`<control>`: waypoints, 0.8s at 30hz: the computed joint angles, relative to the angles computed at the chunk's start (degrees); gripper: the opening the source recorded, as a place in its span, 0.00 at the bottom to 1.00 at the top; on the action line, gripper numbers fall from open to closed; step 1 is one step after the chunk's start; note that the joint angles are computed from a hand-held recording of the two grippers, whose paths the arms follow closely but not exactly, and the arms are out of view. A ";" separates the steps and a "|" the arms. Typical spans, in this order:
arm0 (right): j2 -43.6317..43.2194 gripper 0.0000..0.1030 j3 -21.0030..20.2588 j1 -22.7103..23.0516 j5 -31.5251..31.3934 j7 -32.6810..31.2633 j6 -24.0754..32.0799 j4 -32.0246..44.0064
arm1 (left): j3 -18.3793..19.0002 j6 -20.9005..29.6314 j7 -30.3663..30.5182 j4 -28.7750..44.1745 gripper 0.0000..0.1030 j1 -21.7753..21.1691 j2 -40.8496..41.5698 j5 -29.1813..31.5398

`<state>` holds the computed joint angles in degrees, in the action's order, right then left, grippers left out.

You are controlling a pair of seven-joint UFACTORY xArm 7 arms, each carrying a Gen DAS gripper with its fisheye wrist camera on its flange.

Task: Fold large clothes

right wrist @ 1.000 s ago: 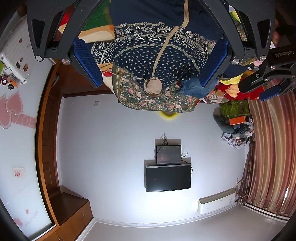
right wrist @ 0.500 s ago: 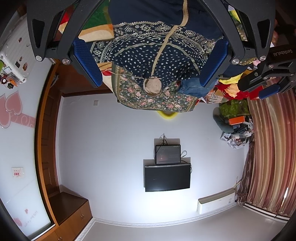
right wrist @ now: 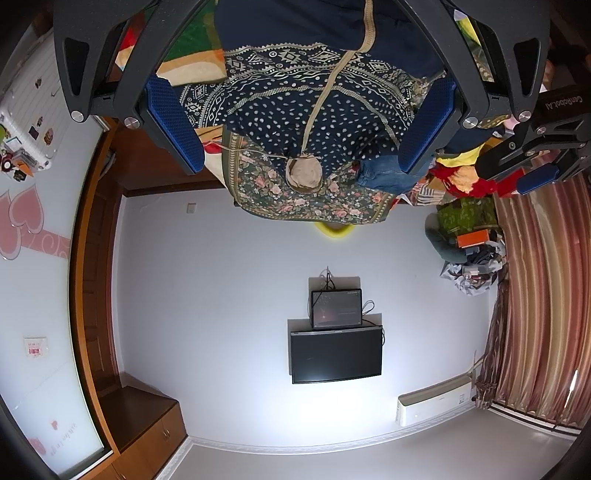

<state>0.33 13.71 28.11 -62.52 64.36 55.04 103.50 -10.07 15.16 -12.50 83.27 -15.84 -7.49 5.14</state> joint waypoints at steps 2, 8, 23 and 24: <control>0.20 1.00 0.01 0.07 0.03 -0.04 0.19 0.26 | 0.05 -0.08 0.04 -0.09 1.00 -0.01 0.01 -0.04; -0.20 1.00 -0.13 -0.18 0.43 0.21 -0.16 -0.46 | 0.08 0.27 -0.06 0.14 1.00 -0.03 0.25 -0.14; 1.30 1.00 -0.71 0.00 2.27 -1.27 1.00 1.56 | 0.20 0.39 -1.58 1.16 1.00 0.43 1.85 1.46; 1.53 1.00 -0.87 0.10 2.52 -1.52 1.11 1.85 | 0.42 0.37 -1.10 1.38 1.00 0.28 2.16 0.87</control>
<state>1.86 12.85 28.21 -60.00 62.84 56.14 105.35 -9.66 15.53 -13.60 84.65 -15.56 -5.33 6.01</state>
